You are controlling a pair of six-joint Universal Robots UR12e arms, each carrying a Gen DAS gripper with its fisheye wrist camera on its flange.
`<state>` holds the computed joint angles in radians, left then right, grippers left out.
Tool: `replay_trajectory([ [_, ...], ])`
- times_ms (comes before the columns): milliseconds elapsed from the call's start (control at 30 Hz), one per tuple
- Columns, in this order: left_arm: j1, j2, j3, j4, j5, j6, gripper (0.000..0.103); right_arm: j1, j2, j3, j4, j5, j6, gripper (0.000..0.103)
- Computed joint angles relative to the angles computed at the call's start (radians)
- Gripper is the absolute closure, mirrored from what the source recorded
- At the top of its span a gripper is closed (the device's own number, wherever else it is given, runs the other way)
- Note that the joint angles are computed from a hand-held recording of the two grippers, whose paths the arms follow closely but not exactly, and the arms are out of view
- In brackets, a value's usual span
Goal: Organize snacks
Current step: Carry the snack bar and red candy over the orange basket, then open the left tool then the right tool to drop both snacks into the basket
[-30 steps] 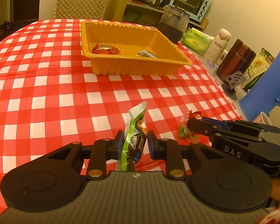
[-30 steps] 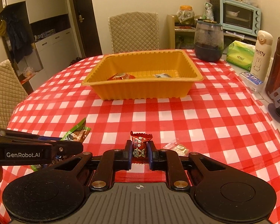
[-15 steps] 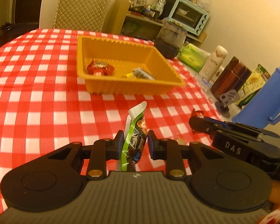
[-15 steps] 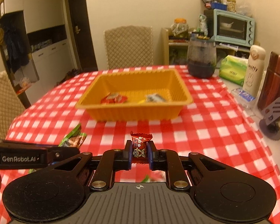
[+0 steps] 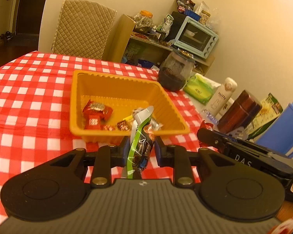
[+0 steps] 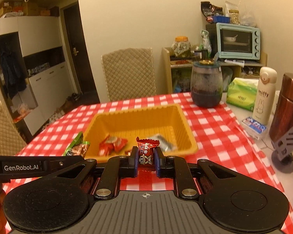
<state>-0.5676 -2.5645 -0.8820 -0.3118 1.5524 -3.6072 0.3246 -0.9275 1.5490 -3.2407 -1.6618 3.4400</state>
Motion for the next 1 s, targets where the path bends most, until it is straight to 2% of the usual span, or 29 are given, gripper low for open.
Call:
replay_trajectory([
  [300, 0.019, -0.074, 0.144, -0.064, 0.008, 0.022, 0.079, -0.027, 0.043, -0.084, 0.035, 0.021, 0.058, 0.086],
  [567, 0.042, -0.164, 0.316, -0.141, -0.05, 0.02, 0.079, -0.036, 0.098, -0.171, 0.085, 0.034, 0.064, 0.086],
  [767, 0.05, -0.236, 0.448, -0.216, -0.061, 0.015, 0.079, -0.042, 0.133, -0.223, 0.126, 0.038, 0.072, 0.086],
  [1000, 0.053, -0.289, 0.543, -0.277, -0.056, 0.022, 0.079, -0.049, 0.162, -0.264, 0.167, 0.06, 0.073, 0.086],
])
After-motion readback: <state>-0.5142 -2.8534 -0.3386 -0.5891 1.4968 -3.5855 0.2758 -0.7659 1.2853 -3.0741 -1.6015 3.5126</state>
